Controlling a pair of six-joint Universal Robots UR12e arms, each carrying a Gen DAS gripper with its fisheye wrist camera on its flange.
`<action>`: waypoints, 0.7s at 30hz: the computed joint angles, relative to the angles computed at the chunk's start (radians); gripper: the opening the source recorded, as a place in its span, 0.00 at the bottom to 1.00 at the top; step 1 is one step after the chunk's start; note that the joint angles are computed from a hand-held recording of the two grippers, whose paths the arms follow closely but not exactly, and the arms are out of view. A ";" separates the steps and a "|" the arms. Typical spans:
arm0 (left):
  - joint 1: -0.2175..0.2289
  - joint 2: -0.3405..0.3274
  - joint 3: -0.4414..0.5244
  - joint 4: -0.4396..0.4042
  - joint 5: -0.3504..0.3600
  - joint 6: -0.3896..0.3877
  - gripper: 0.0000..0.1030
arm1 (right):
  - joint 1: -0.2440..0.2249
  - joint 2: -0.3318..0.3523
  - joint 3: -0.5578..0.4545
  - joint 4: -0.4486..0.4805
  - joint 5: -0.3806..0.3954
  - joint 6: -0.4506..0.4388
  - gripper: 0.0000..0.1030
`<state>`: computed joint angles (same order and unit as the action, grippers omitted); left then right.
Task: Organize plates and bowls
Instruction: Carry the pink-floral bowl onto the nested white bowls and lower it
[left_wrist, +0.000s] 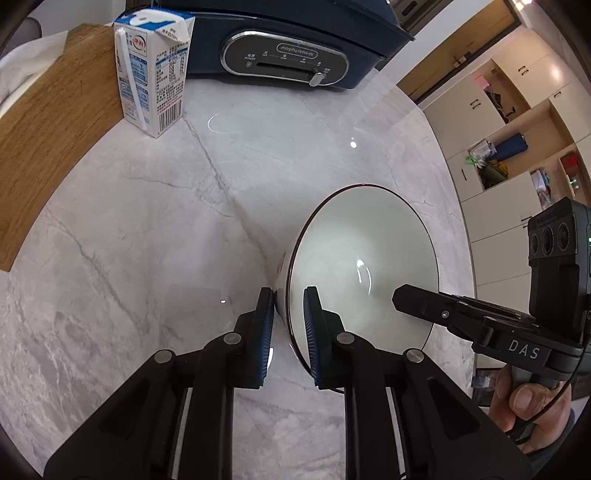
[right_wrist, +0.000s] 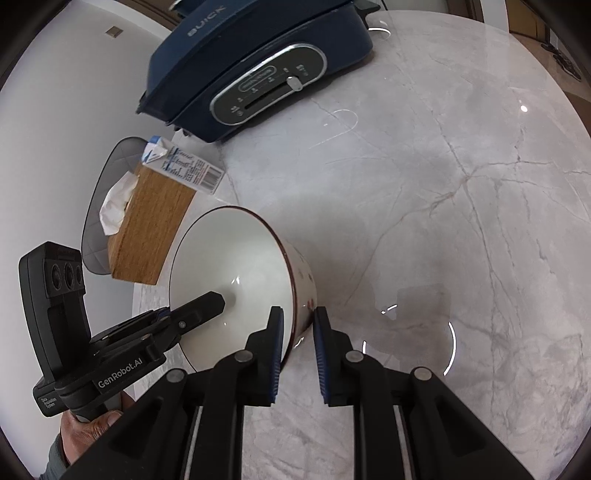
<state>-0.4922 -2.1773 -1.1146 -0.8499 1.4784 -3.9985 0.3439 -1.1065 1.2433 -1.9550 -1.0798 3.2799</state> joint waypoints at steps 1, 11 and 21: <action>-0.003 0.007 -0.003 -0.003 0.001 0.001 0.14 | 0.000 -0.007 0.004 0.000 0.000 -0.001 0.18; -0.054 0.106 -0.080 0.006 0.005 -0.026 0.14 | 0.008 -0.125 0.084 0.012 0.009 -0.018 0.18; -0.140 0.186 -0.134 0.010 0.012 -0.056 0.14 | 0.009 -0.297 0.229 0.018 0.024 -0.004 0.18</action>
